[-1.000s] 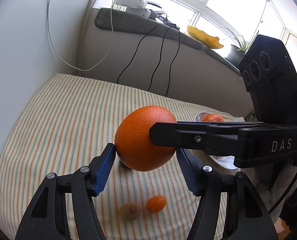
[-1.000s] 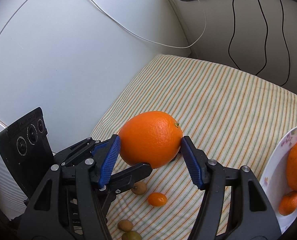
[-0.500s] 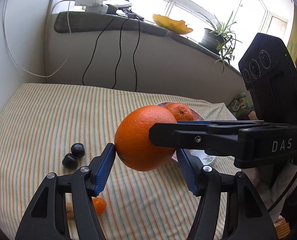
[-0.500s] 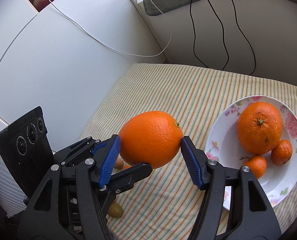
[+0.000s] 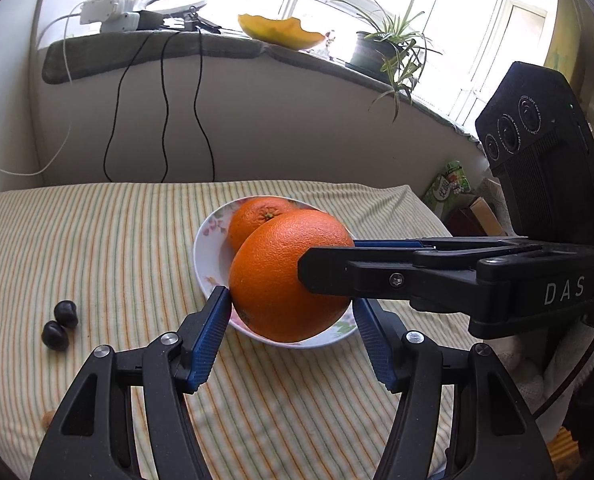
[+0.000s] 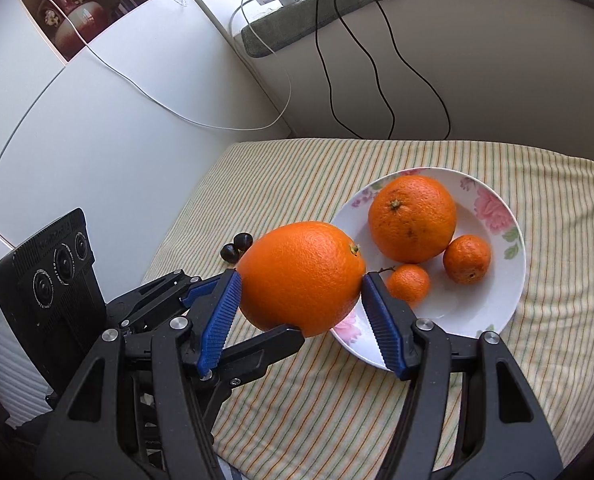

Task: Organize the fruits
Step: 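Lift and carry the large orange over the white plate with both tools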

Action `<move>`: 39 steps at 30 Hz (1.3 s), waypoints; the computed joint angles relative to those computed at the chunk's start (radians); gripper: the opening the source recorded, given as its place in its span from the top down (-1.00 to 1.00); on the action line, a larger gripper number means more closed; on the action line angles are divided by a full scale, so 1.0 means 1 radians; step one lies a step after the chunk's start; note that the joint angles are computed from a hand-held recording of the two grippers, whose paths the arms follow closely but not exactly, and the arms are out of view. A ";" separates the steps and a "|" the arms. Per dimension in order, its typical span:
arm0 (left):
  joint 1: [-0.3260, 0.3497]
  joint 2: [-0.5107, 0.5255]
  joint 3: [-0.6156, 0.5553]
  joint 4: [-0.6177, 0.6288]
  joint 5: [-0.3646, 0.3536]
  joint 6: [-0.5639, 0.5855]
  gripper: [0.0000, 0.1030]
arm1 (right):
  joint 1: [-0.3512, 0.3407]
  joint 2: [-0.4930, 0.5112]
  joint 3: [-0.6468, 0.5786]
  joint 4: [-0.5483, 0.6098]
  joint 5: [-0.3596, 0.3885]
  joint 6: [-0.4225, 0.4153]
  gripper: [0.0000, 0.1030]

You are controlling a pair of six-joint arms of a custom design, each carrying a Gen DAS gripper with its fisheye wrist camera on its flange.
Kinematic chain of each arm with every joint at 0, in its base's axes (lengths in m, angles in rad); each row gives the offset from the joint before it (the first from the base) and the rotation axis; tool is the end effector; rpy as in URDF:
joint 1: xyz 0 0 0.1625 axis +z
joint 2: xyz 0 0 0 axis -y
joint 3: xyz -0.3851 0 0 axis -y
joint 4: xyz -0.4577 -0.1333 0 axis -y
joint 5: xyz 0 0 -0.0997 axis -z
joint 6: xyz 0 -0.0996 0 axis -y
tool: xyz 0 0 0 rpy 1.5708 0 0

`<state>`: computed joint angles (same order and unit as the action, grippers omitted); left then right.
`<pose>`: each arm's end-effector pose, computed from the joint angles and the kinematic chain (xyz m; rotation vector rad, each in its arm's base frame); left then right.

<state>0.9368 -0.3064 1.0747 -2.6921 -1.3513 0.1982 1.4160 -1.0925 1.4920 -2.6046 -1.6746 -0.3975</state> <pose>-0.3629 -0.7552 -0.0962 1.1388 2.7204 -0.5837 0.0077 -0.7481 0.3056 0.2867 -2.7387 0.8305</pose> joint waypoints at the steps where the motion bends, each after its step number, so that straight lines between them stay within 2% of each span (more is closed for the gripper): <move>1: -0.004 0.004 -0.002 0.003 -0.003 0.000 -0.21 | -0.004 -0.016 0.014 -0.003 -0.001 0.000 -0.27; 8: -0.020 0.043 -0.039 0.042 -0.016 0.002 -0.22 | -0.040 -0.075 0.059 -0.014 0.002 0.012 -0.27; 18: -0.032 0.094 -0.107 0.095 -0.012 -0.004 -0.22 | -0.080 -0.108 0.075 -0.011 0.014 0.011 -0.27; 39: -0.037 0.159 -0.201 0.153 0.022 -0.019 -0.22 | -0.113 -0.083 0.028 0.034 0.059 0.031 -0.27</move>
<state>0.8995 -0.1474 0.8742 -2.5395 -1.3288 0.1789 1.3028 -1.1750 1.5201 -2.5710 -1.6157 -0.3668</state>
